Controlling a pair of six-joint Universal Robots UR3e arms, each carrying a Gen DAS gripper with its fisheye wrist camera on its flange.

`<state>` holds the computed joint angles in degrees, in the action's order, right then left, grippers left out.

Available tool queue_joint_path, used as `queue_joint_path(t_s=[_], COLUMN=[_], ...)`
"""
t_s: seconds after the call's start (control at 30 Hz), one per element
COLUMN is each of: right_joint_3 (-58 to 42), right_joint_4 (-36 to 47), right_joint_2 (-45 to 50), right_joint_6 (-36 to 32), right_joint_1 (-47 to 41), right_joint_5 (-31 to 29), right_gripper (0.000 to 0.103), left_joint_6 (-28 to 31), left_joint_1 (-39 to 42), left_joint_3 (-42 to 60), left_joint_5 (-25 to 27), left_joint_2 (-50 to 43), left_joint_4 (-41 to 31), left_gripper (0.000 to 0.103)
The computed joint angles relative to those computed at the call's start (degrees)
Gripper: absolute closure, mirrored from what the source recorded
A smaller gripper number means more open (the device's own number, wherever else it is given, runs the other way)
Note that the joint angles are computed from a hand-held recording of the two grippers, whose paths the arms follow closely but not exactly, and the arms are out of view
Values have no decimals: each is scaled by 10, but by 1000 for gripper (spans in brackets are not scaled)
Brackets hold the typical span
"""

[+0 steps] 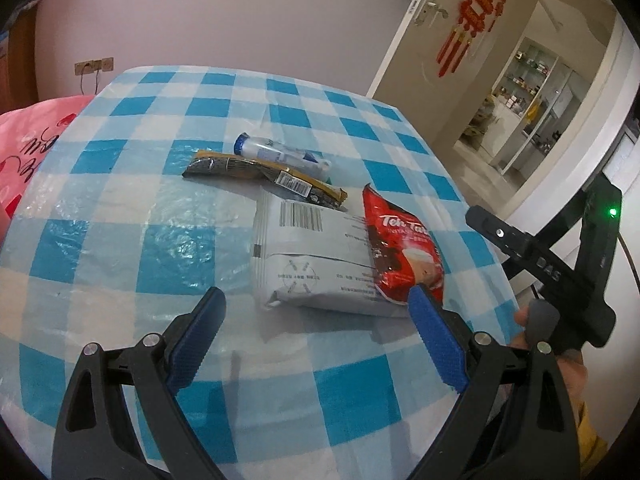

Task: Collect trash
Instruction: 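Move both open grippers back over the table toward the remaining items, then grasp the brown snack stick with the left gripper while the right grasps the red Teh Tarik pack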

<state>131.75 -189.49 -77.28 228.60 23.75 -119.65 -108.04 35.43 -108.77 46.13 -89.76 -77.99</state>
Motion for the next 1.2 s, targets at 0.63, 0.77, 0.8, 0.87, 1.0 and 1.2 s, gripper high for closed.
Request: queue_joint_path(t_s=[0.63,0.77,0.8,0.87,1.0,1.2], right_joint_3=[-77,-75,-73,-71,-70,-71], right_joint_4=[-41,-52,-54,-60,-66,-66], right_joint_2=[91,102,103,104,107,108], right_joint_6=[-29,-33,-35,-39,-45,-51], right_joint_1=[-25,-39,-43,-48,-52,-52], right_joint_5=[167,183,186,190,193,193], right_gripper=[23,24,24,24,23,23], left_joint_6=[-247,-275,-282,-299,-327,-353], left_joint_1=[-83,-106,-110,-120,-134,-151], left_joint_3=[205,235,241,265,292,309], left_joint_5=[-23,-25,-26,-31,-31,-33], left_joint_2=[-204,-231,-237,-258,-283,-307], left_joint_4=[51,64,67,63,69,90], left_gripper=[11,13,13,17,19,25])
